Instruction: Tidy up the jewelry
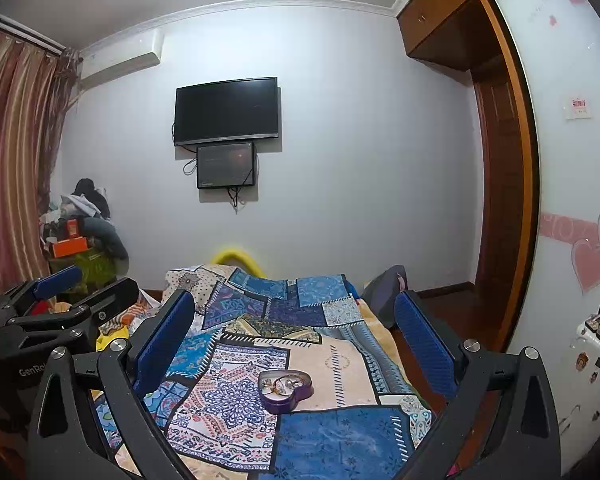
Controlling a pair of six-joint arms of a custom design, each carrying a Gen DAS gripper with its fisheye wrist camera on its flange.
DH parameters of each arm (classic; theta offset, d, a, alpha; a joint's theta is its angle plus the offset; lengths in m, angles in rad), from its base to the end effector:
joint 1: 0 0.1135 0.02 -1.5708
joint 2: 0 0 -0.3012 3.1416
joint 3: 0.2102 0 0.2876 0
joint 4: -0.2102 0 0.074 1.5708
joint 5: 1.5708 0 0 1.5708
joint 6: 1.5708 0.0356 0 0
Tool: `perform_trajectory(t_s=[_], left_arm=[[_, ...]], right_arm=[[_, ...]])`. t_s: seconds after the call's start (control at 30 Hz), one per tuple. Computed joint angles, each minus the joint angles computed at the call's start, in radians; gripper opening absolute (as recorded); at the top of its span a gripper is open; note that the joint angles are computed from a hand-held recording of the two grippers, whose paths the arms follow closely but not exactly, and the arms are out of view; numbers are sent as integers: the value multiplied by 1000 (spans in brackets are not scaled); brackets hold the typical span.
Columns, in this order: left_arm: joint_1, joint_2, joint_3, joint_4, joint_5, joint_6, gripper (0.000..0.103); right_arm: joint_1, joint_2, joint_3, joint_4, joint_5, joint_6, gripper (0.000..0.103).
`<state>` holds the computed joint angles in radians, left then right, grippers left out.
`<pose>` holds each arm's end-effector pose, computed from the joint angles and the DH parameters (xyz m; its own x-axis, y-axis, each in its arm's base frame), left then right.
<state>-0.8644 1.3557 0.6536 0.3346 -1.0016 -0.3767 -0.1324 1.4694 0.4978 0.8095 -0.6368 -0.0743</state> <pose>0.2151 -0.2058 0.2384 -0.1800 -0.0945 -0.9791 -0.1790 0.9819 -0.0619 0.2992 -0.0185 0.1982 -0.1242 -0.0437 -0.9913 -0.4861 0.8736 0.0224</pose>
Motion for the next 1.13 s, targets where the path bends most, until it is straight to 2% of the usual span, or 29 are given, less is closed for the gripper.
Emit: perform_trajectory(t_s=[1.13], left_arm=[[30,-8,-4,-26,41,-31,101]], right_arm=[[8,6,16,-24,9,13,100]])
